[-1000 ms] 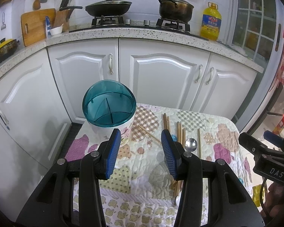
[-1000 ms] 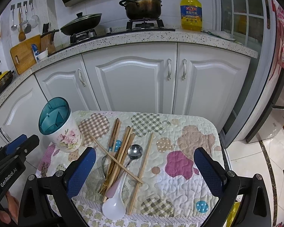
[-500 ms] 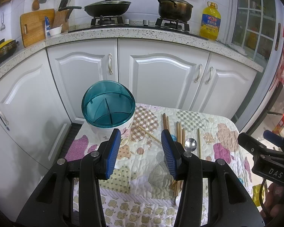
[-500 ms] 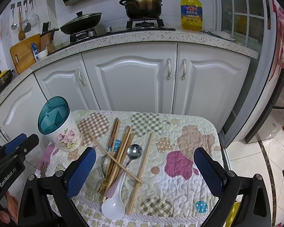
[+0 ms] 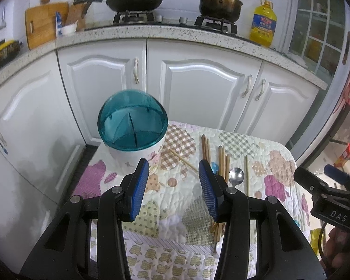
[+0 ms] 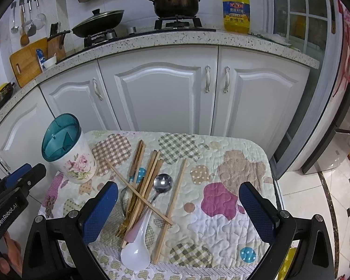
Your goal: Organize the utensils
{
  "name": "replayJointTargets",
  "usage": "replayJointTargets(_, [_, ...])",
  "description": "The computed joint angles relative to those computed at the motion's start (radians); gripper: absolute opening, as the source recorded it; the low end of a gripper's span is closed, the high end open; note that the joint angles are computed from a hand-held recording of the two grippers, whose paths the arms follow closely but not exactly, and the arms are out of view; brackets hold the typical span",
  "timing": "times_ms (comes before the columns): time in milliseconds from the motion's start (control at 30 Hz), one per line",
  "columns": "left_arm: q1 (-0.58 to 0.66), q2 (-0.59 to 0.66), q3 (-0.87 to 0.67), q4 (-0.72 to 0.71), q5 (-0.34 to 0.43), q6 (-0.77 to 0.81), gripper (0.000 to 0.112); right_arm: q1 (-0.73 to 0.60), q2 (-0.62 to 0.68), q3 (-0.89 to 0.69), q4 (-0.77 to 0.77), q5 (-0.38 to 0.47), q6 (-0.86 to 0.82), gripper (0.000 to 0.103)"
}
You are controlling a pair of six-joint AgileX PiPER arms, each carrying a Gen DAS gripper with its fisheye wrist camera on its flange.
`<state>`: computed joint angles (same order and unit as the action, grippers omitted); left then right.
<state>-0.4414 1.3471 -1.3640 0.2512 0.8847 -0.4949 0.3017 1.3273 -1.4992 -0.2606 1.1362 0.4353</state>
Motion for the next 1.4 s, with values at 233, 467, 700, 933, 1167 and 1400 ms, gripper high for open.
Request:
replayJointTargets(233, [0.055,0.042,0.021,-0.119,-0.018,0.064,0.044,-0.083,0.025,0.04,0.115,-0.023,-0.091,0.103])
replayJointTargets(467, [0.063,0.073,0.031,-0.129,-0.035,0.07,0.044,-0.123,0.063,0.096,0.185,-0.048,-0.164,0.103])
replayJointTargets(700, [0.073,0.112,0.025,-0.149,-0.037,0.084,0.044,-0.161,0.083,0.167,0.273,-0.101,-0.272,0.093])
replayJointTargets(933, [0.082,0.138,0.022,-0.158,-0.036,0.088,0.044,-0.196,0.132,0.227,0.429,-0.128,-0.491,0.05])
replayJointTargets(1167, [0.087,0.159,0.014,-0.162,-0.03,0.09,0.044,-0.206,0.201,0.222,0.526,-0.141,-0.652,0.034])
replayJointTargets(1400, [0.08,0.17,0.01,-0.159,-0.028,0.09,0.044,-0.266,0.228,0.228,0.679,-0.094,-0.767,0.007])
